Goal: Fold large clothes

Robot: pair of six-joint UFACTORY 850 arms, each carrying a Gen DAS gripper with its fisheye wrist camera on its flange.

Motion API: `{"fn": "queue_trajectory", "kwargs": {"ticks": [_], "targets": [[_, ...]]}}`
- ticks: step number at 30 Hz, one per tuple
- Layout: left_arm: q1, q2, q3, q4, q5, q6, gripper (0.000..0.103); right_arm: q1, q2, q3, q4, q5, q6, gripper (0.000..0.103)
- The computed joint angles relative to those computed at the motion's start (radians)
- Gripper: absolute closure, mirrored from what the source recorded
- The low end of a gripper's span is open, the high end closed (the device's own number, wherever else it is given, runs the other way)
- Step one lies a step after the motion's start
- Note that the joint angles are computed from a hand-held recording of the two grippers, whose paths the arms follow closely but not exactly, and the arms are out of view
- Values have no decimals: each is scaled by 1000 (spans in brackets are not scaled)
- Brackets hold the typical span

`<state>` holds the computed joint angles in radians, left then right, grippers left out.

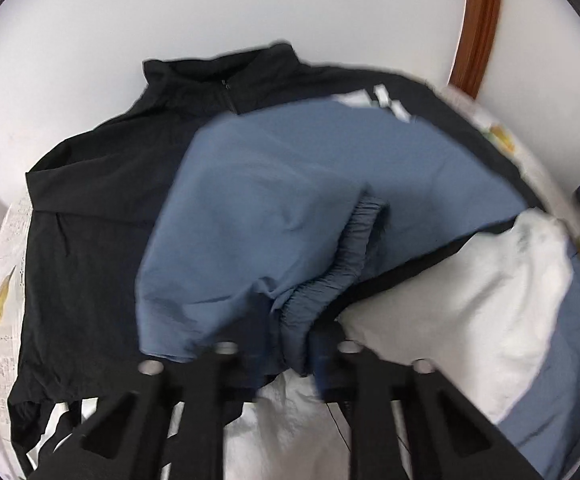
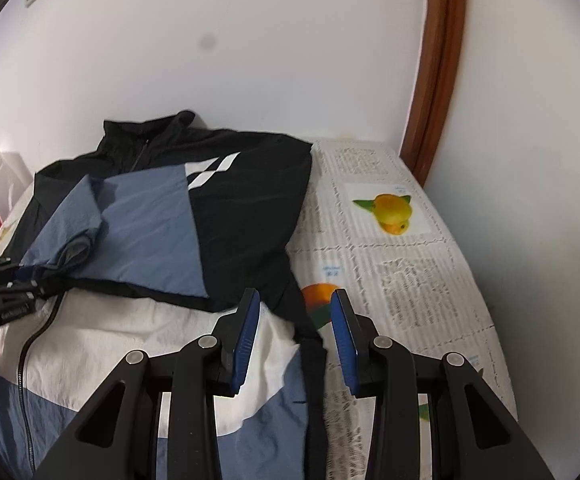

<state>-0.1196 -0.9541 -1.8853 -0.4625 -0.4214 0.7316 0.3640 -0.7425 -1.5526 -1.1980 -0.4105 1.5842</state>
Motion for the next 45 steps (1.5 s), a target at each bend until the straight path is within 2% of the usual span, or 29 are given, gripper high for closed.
{"fn": "queue_trajectory", "kwargs": {"ticks": [2,6,8,11,15,19,22,26,29,30,34,36,39,43,45], "targets": [[20,28,23,-98,9,78,90,11,-7,-15,24,2,-30,66],[76,103,99,-309,92,235,90,36,-43,-90,130,5,-160,66],[104,111,98,-345,122,219,90,51,-67,-137,142,-1,-199,66],[145,90,59,-246,123,33,90,69,-122,-230,189,-13,-272,66],[194,15,-37,-136,30,-165,90,71,-199,-346,270,-20,-364,66],[204,-51,-108,-26,-35,-289,89,65,-277,-448,338,-60,-442,62],[205,-87,-153,39,-61,-372,83,60,-328,-513,389,-110,-486,57],[201,-94,-158,109,-44,-436,74,52,-374,-568,426,-178,-503,54],[206,-60,-112,109,-1,-438,59,49,-343,-520,401,-181,-449,54],[207,-44,-91,109,14,-435,57,49,-318,-482,378,-162,-412,54],[212,30,14,88,80,-386,57,58,-227,-353,284,-136,-298,53],[215,73,76,61,114,-340,57,70,-175,-277,199,-160,-199,50],[229,146,180,-128,148,-131,57,76,-90,-151,150,-147,-112,46],[254,225,293,-322,145,74,54,81,-3,-11,121,-124,-40,44],[267,255,344,-387,139,151,44,88,45,73,92,-117,25,42]]}}
